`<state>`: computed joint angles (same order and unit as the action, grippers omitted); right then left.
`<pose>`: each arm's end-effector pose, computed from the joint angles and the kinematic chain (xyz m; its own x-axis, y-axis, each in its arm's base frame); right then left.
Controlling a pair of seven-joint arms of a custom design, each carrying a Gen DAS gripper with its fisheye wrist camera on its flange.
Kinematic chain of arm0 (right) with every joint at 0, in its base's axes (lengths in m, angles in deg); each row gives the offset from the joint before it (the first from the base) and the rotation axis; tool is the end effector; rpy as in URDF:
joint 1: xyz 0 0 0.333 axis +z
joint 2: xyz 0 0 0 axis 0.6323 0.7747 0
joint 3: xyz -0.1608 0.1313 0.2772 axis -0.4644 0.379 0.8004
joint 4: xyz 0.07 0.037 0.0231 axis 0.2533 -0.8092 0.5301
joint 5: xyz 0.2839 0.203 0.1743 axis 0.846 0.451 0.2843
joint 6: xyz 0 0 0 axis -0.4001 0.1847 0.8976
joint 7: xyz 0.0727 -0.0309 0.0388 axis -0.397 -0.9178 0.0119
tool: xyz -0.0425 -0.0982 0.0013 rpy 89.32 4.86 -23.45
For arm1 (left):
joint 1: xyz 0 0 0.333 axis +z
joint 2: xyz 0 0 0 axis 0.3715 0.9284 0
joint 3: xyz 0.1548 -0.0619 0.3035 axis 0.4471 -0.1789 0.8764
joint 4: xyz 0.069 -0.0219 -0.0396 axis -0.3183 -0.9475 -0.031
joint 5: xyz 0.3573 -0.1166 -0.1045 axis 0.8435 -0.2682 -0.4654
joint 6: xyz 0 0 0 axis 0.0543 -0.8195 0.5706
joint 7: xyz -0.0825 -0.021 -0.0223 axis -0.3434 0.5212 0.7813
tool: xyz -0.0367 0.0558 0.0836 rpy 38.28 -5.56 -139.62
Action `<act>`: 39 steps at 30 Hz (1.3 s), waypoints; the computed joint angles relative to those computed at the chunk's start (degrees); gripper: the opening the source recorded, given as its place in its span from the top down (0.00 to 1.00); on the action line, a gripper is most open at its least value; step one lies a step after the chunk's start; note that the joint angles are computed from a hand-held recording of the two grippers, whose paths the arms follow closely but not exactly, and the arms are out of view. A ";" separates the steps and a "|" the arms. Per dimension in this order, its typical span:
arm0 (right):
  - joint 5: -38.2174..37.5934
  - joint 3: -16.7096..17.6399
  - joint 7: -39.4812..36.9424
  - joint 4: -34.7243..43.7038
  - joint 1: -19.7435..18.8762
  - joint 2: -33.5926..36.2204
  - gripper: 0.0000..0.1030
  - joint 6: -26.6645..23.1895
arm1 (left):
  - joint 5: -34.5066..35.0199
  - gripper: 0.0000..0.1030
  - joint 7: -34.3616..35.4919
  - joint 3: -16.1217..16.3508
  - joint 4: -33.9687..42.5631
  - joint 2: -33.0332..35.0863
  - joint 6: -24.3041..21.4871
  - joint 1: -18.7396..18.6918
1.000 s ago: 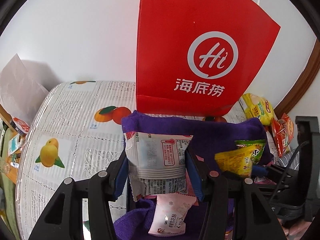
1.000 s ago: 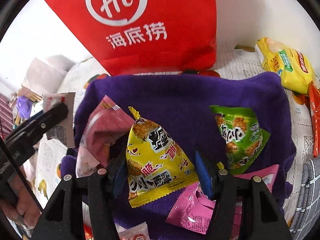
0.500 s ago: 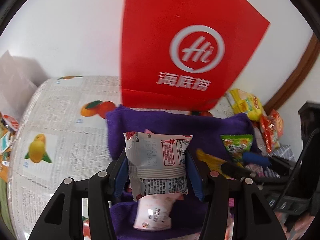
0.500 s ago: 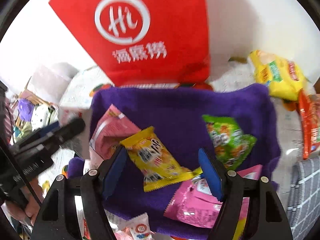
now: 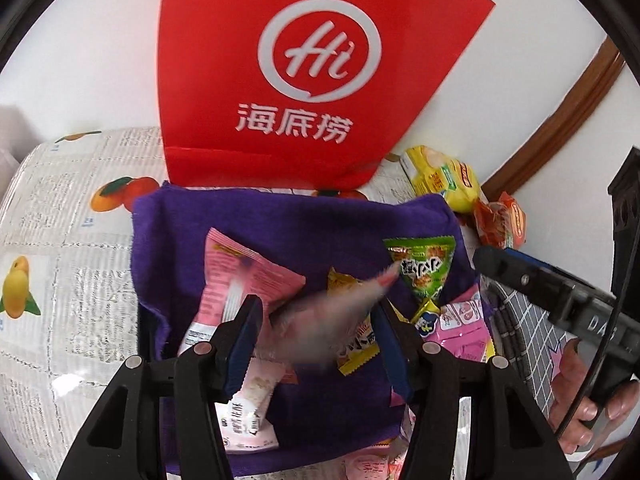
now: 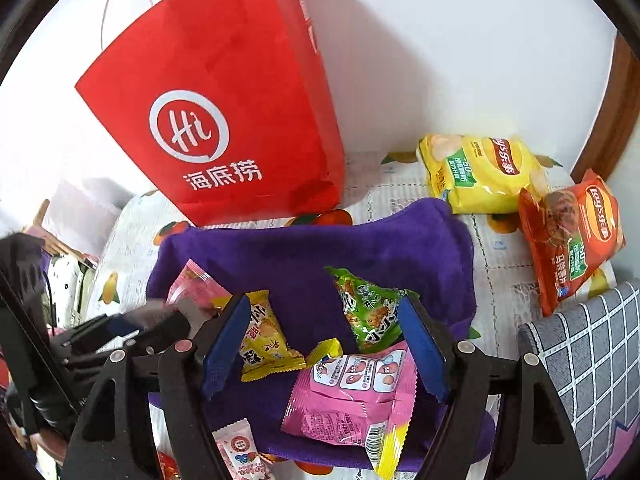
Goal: Organize snacks
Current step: 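Drop the yellow bag on the towel with the right tool while the left releases the white packet, then grasp the pink lollipop candy packet from the bed with the right tool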
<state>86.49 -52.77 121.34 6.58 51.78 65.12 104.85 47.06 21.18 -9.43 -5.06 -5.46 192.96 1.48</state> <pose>0.7105 0.2540 0.5032 0.2856 -0.9296 -0.2332 -0.8232 -0.1133 -0.5564 0.6545 -0.3101 0.4873 0.0243 -0.9427 0.3329 -0.8285 -0.2053 -0.5210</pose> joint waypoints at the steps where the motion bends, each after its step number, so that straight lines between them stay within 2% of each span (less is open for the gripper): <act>1: -0.40 -0.23 0.21 0.14 0.24 0.14 0.27 0.07 | 0.71 0.48 -0.70 0.52 -0.05 -0.02 0.20 -0.52; 14: -1.31 0.16 -1.35 -5.28 0.95 -4.28 0.27 4.09 | 4.45 0.44 -3.61 1.64 -0.62 -2.07 -0.72 -1.12; 20: 1.23 2.17 -4.87 -17.13 0.95 -10.19 0.27 10.06 | 11.88 0.41 -10.87 3.96 -0.65 -3.75 -4.61 -2.64; 23: 3.14 2.82 -5.62 -24.73 1.10 -13.25 0.36 14.92 | 12.14 0.40 -11.26 2.44 -0.71 -4.08 -5.32 -1.32; 25: 7.15 4.67 -8.48 -29.47 -0.06 -15.16 0.46 16.70 | 11.23 0.40 -10.37 1.27 -0.85 -4.42 -5.48 -0.48; 28: 12.67 5.66 -11.09 -34.42 -0.40 -17.39 0.48 18.32 | 10.67 0.40 -9.25 0.33 -1.30 -5.01 -4.58 0.03; 35: 16.57 5.03 -12.82 -38.12 1.83 -18.07 0.51 21.81 | 9.73 0.40 -7.81 -0.59 -2.85 -6.98 -2.15 0.20; 39: 11.24 3.21 -7.77 -36.94 3.79 -15.80 0.57 22.64 | 9.03 0.40 -6.89 -0.97 -3.64 -7.74 -0.90 0.37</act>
<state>97.74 -49.56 113.57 -30.36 55.57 49.32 127.49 56.09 14.29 -10.40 -8.70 -13.20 192.06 1.85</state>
